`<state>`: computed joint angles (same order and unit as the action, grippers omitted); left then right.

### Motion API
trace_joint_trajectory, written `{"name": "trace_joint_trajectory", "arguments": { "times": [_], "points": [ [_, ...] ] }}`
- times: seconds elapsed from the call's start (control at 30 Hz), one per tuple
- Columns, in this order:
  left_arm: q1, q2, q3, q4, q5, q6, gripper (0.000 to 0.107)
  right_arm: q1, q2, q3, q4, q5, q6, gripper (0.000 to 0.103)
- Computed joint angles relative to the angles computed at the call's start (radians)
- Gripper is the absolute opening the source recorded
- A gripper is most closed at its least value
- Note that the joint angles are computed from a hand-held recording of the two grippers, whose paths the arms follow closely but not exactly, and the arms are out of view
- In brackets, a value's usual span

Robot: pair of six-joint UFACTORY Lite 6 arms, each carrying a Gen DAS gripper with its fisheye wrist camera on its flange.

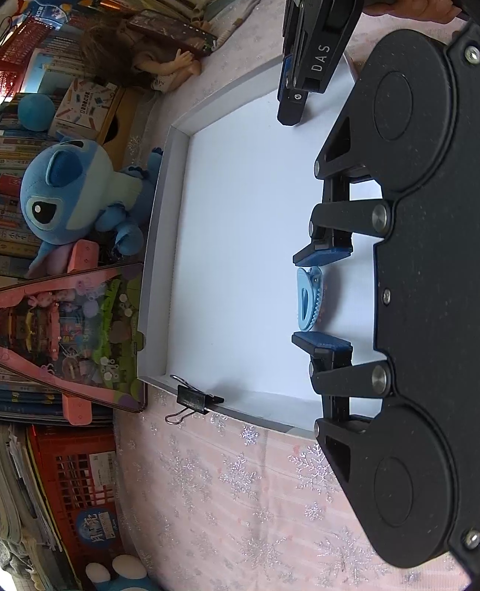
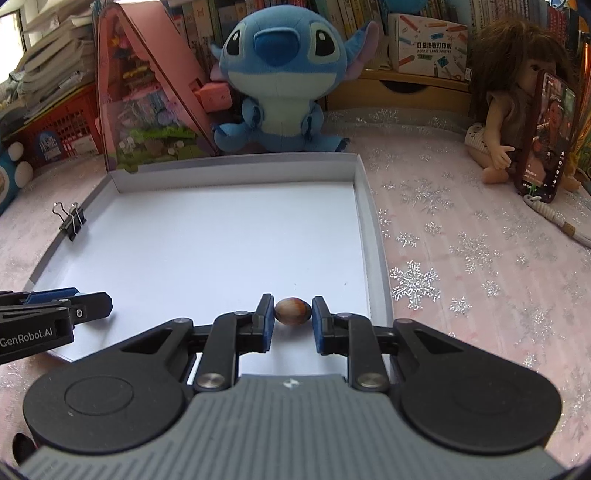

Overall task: Organize rigid objects
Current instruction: 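Lower the blue clip into the white tray with the left tool while the right tool drops the nut there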

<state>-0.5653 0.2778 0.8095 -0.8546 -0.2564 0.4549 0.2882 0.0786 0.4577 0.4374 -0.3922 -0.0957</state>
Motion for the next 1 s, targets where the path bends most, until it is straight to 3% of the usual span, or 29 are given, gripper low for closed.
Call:
{"name": "trace_joint_trajectory", "arguments": {
  "times": [0.73,1.0],
  "points": [
    [-0.030,0.021,0.010,-0.080,-0.041,0.074,0.036,0.020,0.018,0.010,0.058,-0.012,-0.075,0.026],
    [-0.022,0.013,0.005,-0.051,-0.033,0.054,0.036,0.019,0.013,0.003,0.049,-0.019,-0.069,0.033]
  ]
}}
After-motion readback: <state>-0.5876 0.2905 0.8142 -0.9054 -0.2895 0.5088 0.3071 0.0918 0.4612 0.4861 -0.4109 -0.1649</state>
